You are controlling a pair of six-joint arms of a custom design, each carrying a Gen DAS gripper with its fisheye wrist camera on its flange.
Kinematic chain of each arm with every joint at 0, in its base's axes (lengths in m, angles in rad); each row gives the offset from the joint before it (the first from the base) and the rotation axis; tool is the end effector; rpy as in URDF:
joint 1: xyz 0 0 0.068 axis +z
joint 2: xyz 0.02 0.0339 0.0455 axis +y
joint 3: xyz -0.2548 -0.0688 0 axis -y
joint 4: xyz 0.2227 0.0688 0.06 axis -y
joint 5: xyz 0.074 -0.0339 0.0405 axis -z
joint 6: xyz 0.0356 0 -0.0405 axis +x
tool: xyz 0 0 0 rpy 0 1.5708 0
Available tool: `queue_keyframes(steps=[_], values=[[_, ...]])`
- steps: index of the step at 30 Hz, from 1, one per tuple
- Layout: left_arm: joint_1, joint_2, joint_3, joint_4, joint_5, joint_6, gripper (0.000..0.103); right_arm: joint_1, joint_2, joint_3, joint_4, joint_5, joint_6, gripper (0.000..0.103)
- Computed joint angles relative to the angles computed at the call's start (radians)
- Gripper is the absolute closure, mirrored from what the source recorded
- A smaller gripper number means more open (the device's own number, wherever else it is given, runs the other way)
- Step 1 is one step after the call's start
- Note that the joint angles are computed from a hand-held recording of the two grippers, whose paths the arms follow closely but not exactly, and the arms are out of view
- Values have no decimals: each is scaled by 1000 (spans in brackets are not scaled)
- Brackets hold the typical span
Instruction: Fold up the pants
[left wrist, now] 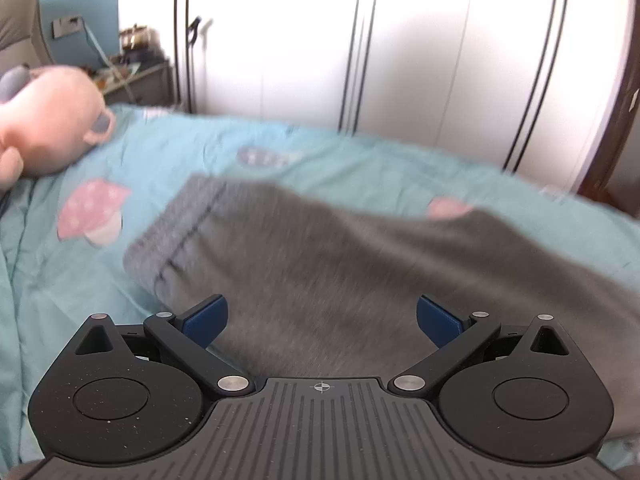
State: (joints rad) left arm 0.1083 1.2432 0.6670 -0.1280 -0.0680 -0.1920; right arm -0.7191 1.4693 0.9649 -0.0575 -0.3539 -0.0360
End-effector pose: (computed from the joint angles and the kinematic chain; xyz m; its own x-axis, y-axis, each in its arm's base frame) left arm 0.2392 0.0284 0.2128 -0.6014 -0.2569 -0.7565 -0.2792 0.9548 -0.1022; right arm 0.2406 -0.1943 0.2547 -0.4149 0.3184 -0.8523 0.3825 0.9110 0.1541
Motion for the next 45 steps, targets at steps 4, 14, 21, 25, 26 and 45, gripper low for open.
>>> queue_keyframes(steps=[4,14,21,25,26,45], values=[[56,-113,-31,-12,64,39,0,357,-182,-141,-40,37,-110,94],[229,-49,-100,61,243,2,0,914,31,-215,-158,385,-218,93],[219,10,-85,57,274,12,0,827,-65,-232,-261,275,-237,93],[218,6,-83,48,279,8,0,805,-154,-259,-301,202,-198,93],[215,11,-78,44,277,5,0,802,-158,-256,-314,182,-212,93],[82,62,-57,15,165,106,0,32,109,-189,-410,-509,34,30]])
